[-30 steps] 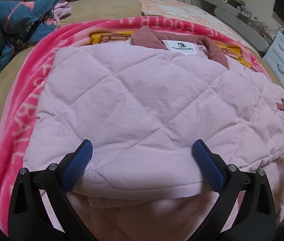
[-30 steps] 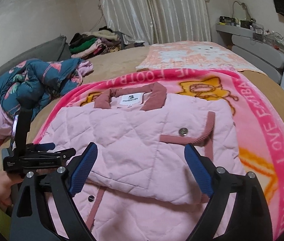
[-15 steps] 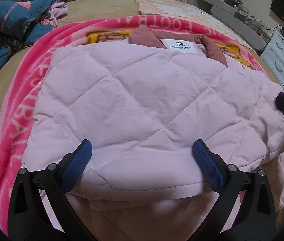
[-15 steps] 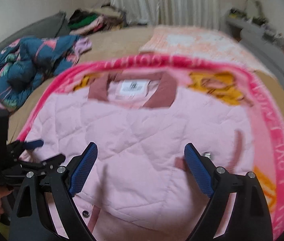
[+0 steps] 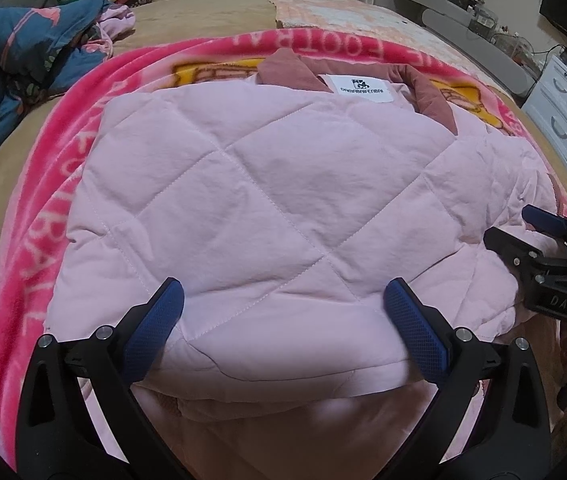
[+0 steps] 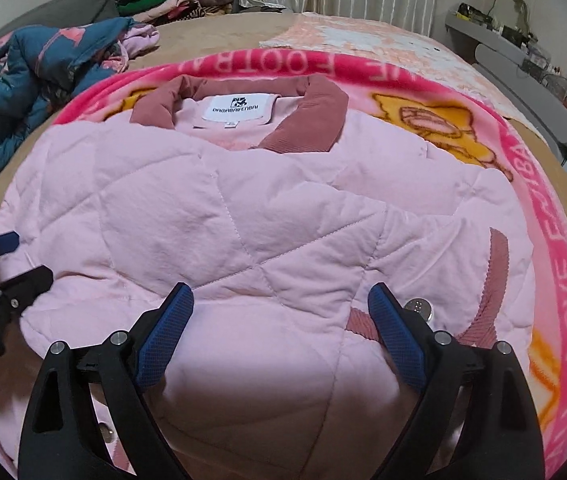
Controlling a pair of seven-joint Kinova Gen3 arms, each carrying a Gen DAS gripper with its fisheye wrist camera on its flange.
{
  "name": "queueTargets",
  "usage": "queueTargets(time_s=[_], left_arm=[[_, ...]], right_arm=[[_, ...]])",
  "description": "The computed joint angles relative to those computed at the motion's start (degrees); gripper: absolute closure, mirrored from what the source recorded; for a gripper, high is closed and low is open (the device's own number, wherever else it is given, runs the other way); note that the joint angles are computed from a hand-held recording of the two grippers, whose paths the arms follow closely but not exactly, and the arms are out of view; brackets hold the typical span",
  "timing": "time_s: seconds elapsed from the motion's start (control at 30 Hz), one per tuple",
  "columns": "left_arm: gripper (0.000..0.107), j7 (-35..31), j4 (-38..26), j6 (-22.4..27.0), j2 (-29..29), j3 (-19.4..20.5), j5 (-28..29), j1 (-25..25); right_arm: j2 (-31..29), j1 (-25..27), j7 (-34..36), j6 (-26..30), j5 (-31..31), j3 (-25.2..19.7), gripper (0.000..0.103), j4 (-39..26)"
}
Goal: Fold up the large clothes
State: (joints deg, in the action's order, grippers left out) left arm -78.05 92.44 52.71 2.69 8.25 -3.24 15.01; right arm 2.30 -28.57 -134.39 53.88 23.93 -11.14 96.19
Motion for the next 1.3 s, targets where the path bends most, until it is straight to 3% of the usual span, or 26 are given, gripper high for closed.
queueTargets(time_s=[0.63, 0.93, 1.3], left_arm=[[0.013, 1.43, -0.79, 5.6, -4.84, 0.7, -0.74, -0.15], [0.013, 1.77, -0.29, 7.4, -9.07, 1.41, 0.43, -0.87], [0.013, 2.06, 0.19, 9.67, -14.93, 2.9, 1.17, -1.74]], right_arm=[[-3.45, 0.41, -0.53, 3.22, -2.87, -1.75, 0.013, 0.46], [-11.84, 3.72, -4.05, -0.07, -7.94, -3.5, 0.006, 4.1], [-18.27, 7.7, -4.1, 3.23, -9.28, -8.83, 0.006, 2.31]])
